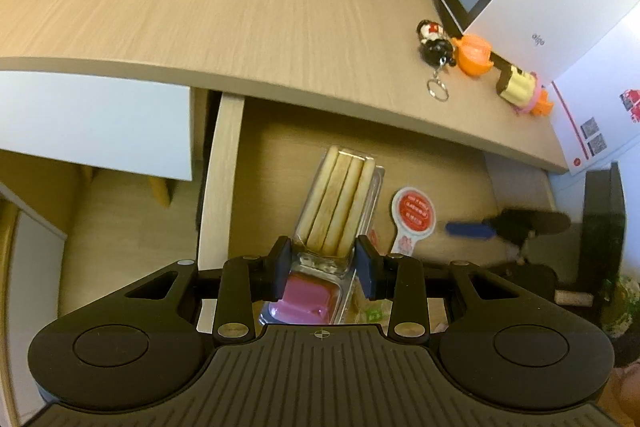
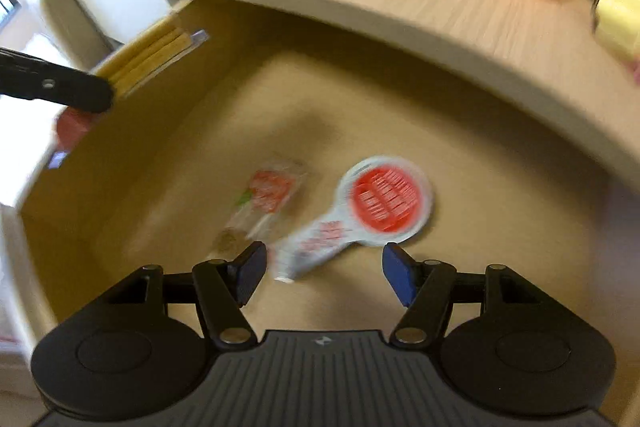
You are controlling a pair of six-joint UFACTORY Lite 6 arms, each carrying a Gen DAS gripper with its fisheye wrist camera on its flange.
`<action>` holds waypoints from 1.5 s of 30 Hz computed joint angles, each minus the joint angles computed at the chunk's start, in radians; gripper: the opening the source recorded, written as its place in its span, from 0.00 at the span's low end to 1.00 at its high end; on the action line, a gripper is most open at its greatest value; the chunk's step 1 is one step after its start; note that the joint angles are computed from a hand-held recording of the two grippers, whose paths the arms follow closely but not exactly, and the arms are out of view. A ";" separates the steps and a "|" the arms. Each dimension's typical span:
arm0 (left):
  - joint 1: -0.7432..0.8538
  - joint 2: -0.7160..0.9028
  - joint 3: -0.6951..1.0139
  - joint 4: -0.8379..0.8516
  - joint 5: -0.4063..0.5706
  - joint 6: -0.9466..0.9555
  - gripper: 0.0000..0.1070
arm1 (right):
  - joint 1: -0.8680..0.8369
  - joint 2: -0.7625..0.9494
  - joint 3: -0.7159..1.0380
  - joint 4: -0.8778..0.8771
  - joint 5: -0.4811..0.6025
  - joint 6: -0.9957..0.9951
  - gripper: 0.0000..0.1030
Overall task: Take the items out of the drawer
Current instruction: 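Lift the biscuit pack with the left tool while the right tool grasps the red lollipop card, then place the biscuit pack on the desk while the right tool places the red card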
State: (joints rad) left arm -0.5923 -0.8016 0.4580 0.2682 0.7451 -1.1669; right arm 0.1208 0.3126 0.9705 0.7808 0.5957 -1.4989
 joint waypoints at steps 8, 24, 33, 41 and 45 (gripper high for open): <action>-0.142 0.089 0.015 0.053 0.050 -0.158 0.36 | 0.147 0.104 0.088 -0.036 -0.234 0.382 0.65; -0.438 0.103 0.074 0.181 0.150 -0.402 0.36 | 0.022 -0.119 0.036 -0.244 -0.048 0.629 0.60; -0.287 0.199 0.344 0.390 0.125 -0.284 0.36 | -0.215 -0.443 0.010 0.002 0.078 0.414 0.60; 0.179 0.585 0.565 0.313 -0.288 0.075 0.36 | -0.198 -0.225 0.231 0.276 -0.153 0.206 0.60; 0.307 0.773 0.616 0.245 -0.407 0.143 0.36 | -0.175 -0.014 0.384 0.266 -0.230 0.237 0.60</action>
